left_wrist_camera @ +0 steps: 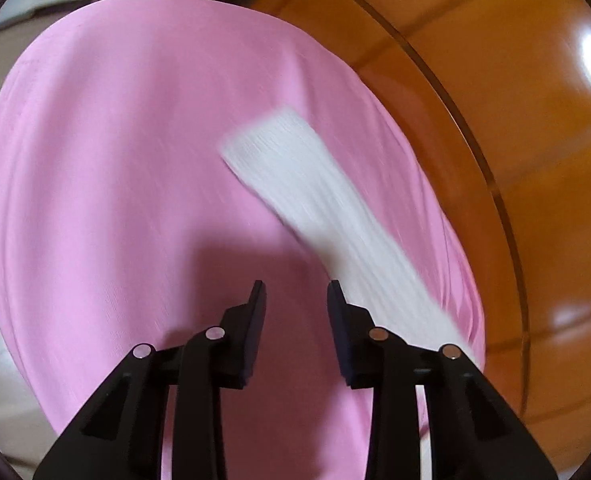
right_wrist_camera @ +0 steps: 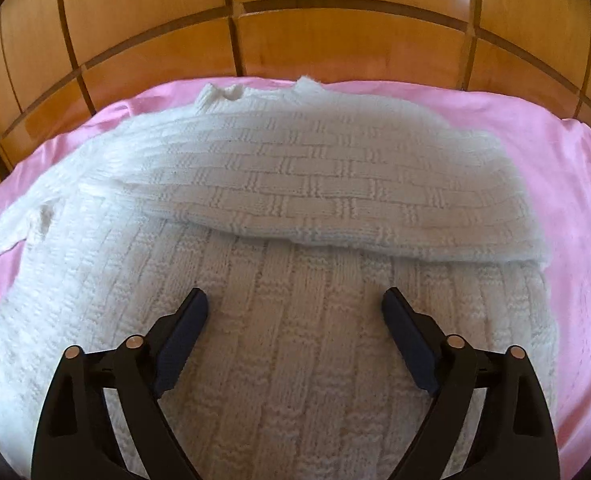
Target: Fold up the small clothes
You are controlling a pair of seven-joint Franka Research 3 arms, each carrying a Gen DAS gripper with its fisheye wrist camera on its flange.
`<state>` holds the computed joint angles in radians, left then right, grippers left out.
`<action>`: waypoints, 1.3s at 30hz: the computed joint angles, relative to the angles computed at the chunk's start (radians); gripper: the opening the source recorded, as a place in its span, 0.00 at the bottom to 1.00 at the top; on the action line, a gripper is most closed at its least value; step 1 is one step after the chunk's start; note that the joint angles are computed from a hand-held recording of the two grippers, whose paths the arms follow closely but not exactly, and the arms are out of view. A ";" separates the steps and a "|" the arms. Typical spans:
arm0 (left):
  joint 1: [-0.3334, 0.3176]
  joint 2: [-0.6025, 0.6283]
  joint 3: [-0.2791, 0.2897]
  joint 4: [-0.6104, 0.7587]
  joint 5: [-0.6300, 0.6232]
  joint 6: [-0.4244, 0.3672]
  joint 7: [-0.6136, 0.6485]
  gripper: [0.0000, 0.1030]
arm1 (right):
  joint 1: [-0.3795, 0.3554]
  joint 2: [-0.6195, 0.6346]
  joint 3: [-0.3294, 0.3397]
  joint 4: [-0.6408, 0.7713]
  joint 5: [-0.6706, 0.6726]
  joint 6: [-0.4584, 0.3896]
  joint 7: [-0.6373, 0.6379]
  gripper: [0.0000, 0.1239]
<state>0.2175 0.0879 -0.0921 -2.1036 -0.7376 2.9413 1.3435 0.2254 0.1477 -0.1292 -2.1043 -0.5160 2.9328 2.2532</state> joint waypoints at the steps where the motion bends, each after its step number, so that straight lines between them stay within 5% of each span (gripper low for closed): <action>1: 0.004 0.012 0.006 0.012 -0.001 0.005 -0.012 0.29 | 0.001 0.005 0.000 0.005 -0.001 -0.003 0.000 0.73; 6: 0.060 0.110 0.000 0.107 0.009 -0.023 -0.084 0.29 | 0.012 0.025 -0.008 0.028 -0.025 -0.017 0.017 0.75; 8: 0.109 0.140 -0.052 0.141 -0.079 -0.008 -0.019 0.29 | 0.018 0.036 -0.011 0.041 -0.027 -0.025 0.019 0.76; 11: 0.110 0.173 -0.056 0.182 -0.018 0.005 -0.064 0.06 | 0.025 0.044 -0.016 0.052 -0.033 -0.037 0.020 0.77; 13: 0.111 0.178 -0.068 0.197 0.025 0.024 -0.076 0.05 | 0.029 0.044 -0.020 0.052 -0.039 -0.039 0.025 0.77; 19: 0.181 0.129 -0.274 0.267 -0.278 0.063 0.331 0.05 | 0.028 0.043 -0.019 0.051 -0.035 -0.037 0.020 0.77; 24: 0.091 0.131 -0.354 0.343 -0.419 0.017 0.580 0.05 | 0.029 0.054 -0.020 0.060 -0.017 -0.027 0.010 0.77; 29: -0.124 0.203 -0.318 0.402 -0.178 -0.056 0.546 0.06 | 0.026 0.052 -0.022 0.049 0.011 -0.004 -0.008 0.77; 32: -0.235 0.253 -0.273 0.411 0.023 -0.095 0.443 0.18 | 0.023 0.048 -0.022 0.039 0.034 0.012 -0.028 0.77; 33: -0.250 0.256 -0.271 0.396 0.064 -0.103 0.429 0.35 | 0.023 0.048 -0.023 0.037 0.042 0.016 -0.033 0.77; 34: -0.270 0.262 -0.257 0.393 0.114 -0.099 0.393 0.40 | 0.022 0.048 -0.022 0.035 0.052 0.020 -0.041 0.77; 39: -0.234 0.202 -0.289 0.248 0.176 -0.051 0.378 0.42 | 0.018 0.041 -0.012 0.042 0.108 0.002 -0.090 0.72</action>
